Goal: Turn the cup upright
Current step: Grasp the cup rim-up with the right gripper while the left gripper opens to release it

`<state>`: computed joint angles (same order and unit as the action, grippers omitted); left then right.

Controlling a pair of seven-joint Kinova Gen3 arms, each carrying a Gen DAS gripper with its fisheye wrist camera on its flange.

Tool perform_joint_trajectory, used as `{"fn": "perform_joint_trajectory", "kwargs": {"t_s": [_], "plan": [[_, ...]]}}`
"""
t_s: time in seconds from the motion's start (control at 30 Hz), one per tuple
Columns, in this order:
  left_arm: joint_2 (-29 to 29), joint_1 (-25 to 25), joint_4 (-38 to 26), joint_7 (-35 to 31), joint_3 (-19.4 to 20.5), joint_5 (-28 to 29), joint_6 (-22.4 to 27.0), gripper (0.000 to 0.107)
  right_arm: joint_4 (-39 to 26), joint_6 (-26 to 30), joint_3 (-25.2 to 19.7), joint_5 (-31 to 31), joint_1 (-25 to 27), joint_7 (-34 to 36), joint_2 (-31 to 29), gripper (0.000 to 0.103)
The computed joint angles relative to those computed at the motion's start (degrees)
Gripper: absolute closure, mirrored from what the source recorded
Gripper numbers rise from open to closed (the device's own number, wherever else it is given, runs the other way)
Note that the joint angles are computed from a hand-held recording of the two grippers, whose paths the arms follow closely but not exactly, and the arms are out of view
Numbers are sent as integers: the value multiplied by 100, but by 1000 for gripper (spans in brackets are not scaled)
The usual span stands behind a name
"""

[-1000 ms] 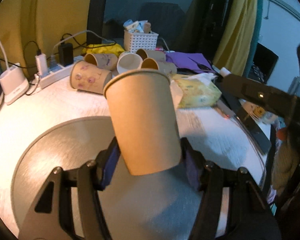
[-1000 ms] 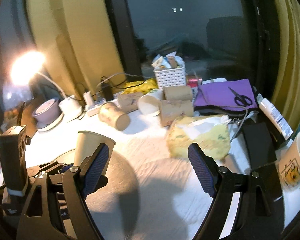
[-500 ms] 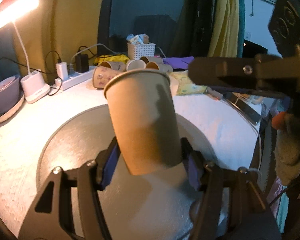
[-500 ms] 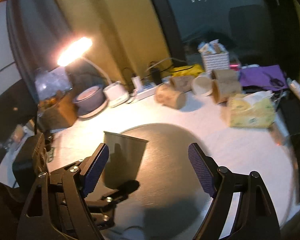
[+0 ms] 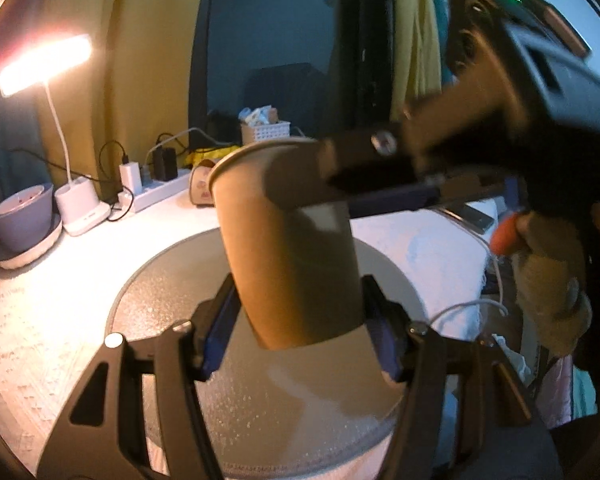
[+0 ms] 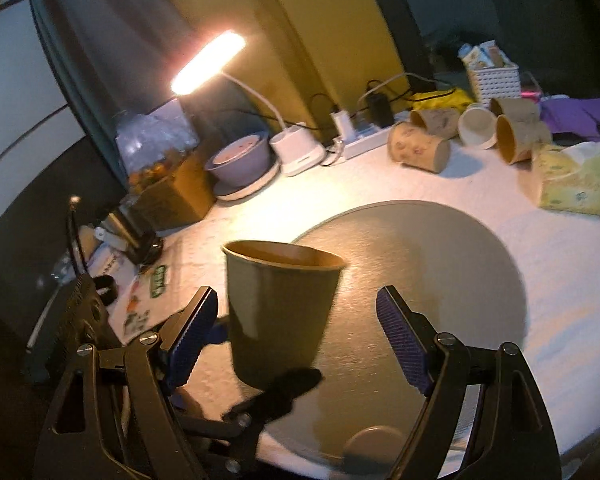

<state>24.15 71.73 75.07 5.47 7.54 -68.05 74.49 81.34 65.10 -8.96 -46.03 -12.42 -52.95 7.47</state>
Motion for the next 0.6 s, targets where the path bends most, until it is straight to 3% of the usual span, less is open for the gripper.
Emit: {"fn": "perform_joint_trajectory", "kwargs": {"t_s": [0.53,0.6], "plan": [[-40,242,363,175,141,-609,81,47,-263,363,-100,-146,-51,-201,205,19],[-26,250,356,189,149,-626,86,47,-283,400,-111,-141,-55,-216,232,24]]}}
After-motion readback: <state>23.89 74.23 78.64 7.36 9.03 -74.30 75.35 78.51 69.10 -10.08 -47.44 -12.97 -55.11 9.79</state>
